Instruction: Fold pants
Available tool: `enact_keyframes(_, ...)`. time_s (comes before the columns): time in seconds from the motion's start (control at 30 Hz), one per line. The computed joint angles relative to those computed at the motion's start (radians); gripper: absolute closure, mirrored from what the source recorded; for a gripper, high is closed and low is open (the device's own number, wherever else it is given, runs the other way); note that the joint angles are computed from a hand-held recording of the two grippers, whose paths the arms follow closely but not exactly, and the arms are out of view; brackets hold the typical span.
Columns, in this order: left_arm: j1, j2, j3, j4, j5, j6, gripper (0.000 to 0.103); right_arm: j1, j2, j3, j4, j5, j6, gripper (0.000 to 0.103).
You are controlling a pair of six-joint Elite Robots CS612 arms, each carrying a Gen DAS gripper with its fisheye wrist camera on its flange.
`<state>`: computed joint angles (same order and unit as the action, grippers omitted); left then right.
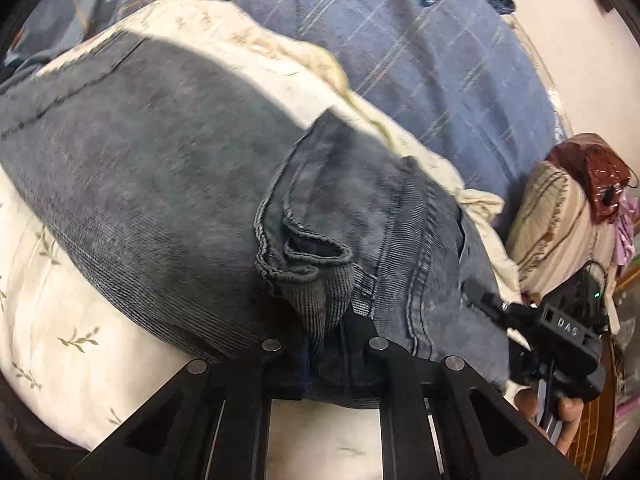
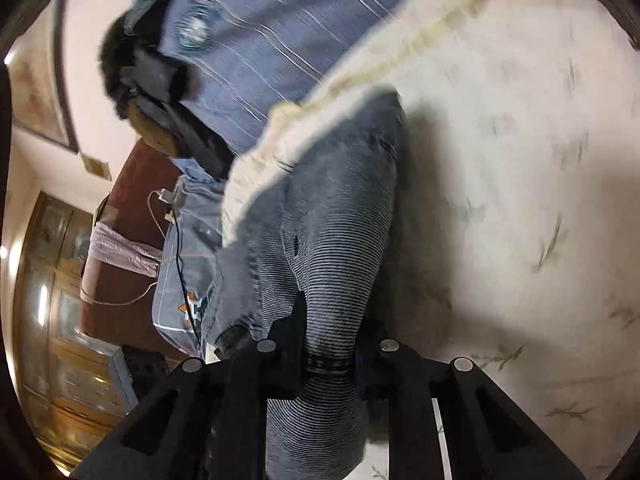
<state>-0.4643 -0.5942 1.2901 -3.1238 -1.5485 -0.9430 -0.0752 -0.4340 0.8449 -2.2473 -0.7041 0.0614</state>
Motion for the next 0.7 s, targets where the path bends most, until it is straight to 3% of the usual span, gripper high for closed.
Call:
enact_keyframes(0.07, -0.004, 0.021, -0.065, 0.022, -0.016, 0.036, 0.093, 0.001, -0.017, 0.000, -0.101, -0.061, 0.000, 0.087)
enact_keyframes(0.17, -0.011, 0.058, -0.168, 0.058, -0.054, 0.081, 0.093, -0.009, -0.014, -0.047, -0.154, -0.129, 0.005, 0.087)
enact_keyframes(0.23, -0.015, 0.096, -0.250, 0.107, -0.067, 0.120, 0.092, -0.015, -0.007, -0.076, -0.145, -0.183, -0.013, 0.087)
enact_keyframes(0.33, -0.021, 0.154, -0.361, 0.244, -0.132, 0.138, 0.092, -0.026, 0.000, -0.081, -0.119, -0.279, -0.038, 0.085)
enact_keyframes(0.37, -0.026, 0.169, -0.389, 0.302, -0.124, 0.152, 0.092, -0.030, 0.011, -0.087, -0.082, -0.303, -0.045, 0.085)
enact_keyframes(0.43, -0.030, 0.181, -0.394, 0.304, -0.110, 0.142, 0.090, -0.025, 0.043, -0.129, 0.024, -0.384, -0.021, 0.079)
enact_keyframes(0.47, -0.030, 0.182, -0.390, 0.277, -0.109, 0.140, 0.089, -0.024, 0.052, -0.143, 0.041, -0.391, -0.005, 0.072)
enact_keyframes(0.53, -0.025, 0.176, -0.388, 0.281, -0.125, 0.166, 0.088, -0.026, 0.049, -0.140, 0.019, -0.371, 0.000, 0.069)
enact_keyframes(0.57, -0.022, 0.174, -0.385, 0.283, -0.139, 0.169, 0.086, -0.022, 0.042, -0.133, 0.007, -0.395, -0.011, 0.062)
enact_keyframes(0.63, -0.011, 0.161, -0.364, 0.277, -0.176, 0.163, 0.082, -0.012, 0.018, -0.093, -0.057, -0.462, -0.008, 0.046)
enact_keyframes(0.7, -0.006, 0.124, -0.299, 0.233, -0.169, 0.173, 0.075, 0.001, -0.023, -0.008, -0.214, -0.542, 0.029, 0.046)
